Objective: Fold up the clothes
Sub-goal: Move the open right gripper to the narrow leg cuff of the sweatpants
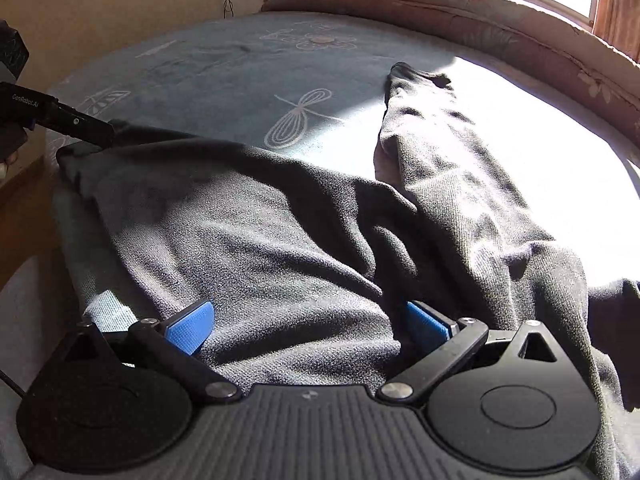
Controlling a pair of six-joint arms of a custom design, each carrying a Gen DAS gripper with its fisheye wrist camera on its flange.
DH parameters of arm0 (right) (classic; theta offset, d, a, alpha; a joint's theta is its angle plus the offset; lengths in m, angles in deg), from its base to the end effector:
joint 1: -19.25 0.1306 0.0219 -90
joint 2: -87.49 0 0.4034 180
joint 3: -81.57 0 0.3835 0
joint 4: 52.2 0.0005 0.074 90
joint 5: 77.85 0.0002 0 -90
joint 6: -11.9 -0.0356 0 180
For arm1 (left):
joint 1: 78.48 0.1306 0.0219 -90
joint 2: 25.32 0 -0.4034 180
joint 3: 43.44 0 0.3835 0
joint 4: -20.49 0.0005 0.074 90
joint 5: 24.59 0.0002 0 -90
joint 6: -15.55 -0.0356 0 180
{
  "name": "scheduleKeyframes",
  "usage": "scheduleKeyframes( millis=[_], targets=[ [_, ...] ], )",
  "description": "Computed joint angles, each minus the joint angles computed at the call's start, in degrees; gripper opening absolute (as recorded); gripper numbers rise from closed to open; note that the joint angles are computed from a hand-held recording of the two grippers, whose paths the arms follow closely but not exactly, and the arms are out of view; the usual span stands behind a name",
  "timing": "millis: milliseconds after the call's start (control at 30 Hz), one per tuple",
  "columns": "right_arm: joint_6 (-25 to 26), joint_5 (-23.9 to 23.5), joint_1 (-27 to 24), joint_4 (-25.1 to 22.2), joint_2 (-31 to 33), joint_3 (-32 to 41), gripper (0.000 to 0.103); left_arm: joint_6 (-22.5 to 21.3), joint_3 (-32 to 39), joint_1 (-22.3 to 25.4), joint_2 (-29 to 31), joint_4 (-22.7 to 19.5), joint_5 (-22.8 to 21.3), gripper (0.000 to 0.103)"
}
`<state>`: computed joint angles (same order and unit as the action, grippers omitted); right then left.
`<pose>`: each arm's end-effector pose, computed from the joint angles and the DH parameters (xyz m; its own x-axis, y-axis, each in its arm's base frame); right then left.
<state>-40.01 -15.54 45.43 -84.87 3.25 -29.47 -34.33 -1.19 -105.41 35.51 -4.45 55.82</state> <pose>0.4040 0.2165 0.2681 -0.2367 -0.7251 -0.6467 -0.9511 0.3090 0.0016 0.2412 -0.1164 0.2854 -0.6878 -0.3633 -0.6284 -0.1365 0.9151 -0.3795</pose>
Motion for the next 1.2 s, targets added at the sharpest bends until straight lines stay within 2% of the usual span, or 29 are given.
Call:
scheduleKeyframes(
  millis=[67,167,200,300,367,467,600,700,767,933,967,1100,1167,1200],
  targets=[
    [-2.25,1.84,1.09,-1.61,-0.41,0.87,0.103,-0.94,0.5,0.08,1.44,1.14,0.66,0.088],
    [-4.69,-3.63,2.67,-1.17,-0.93,1.53,0.103,-1.58,1.07,0.61,4.1,2.17,1.76,0.088],
    [-4.45,-3.71,4.28,0.04,-0.96,1.48,0.103,-2.02,0.78,0.62,4.17,2.94,1.33,0.088],
    [-3.74,1.59,8.05,1.04,0.65,1.97,0.103,-2.25,0.79,0.86,3.84,1.83,-0.86,0.088],
    [-4.01,2.69,8.03,0.38,1.62,1.91,0.103,-2.64,0.46,0.96,3.23,0.97,-2.11,0.088],
    [-2.85,1.03,5.91,-0.96,0.26,0.77,0.103,-3.32,0.06,0.97,2.48,0.38,-2.36,0.088],
    [-2.11,-2.25,1.18,-5.57,-3.28,-0.46,0.103,-2.54,3.55,-0.33,4.35,-4.66,-3.64,0.088],
    [-5.18,-5.24,-2.86,-5.72,-4.88,-0.83,0.103,-1.94,5.77,-0.9,4.85,-5.19,-1.66,0.088],
    [-7.68,-9.06,-5.49,-7.04,-4.11,0.72,0.103,0.06,7.46,-1.25,5.48,-5.52,0.22,0.088],
    [-15.31,-18.54,-10.37,-8.57,1.3,8.17,0.103,6.36,12.81,-1.4,9.06,-8.57,7.07,0.089],
    [-16.88,-19.87,-10.89,-8.41,2.7,10.01,0.103,6.49,13.87,-1.71,9.93,-9.4,7.55,0.089],
    [-21.41,-19.8,-11.02,-10.69,9.93,19.83,0.103,4.86,18.24,-3.24,13.89,-12.29,7.34,0.089],
    [-23.24,-20.72,-10.82,-14.04,14.38,25.69,0.103,4.36,19.57,-3.28,15.53,-12.65,7.6,0.089],
    [-23.27,-22.1,-10.67,-17.66,17.48,29.82,0.103,4.21,20.0,-3.12,16.21,-12.62,8.03,0.089]
  ],
)
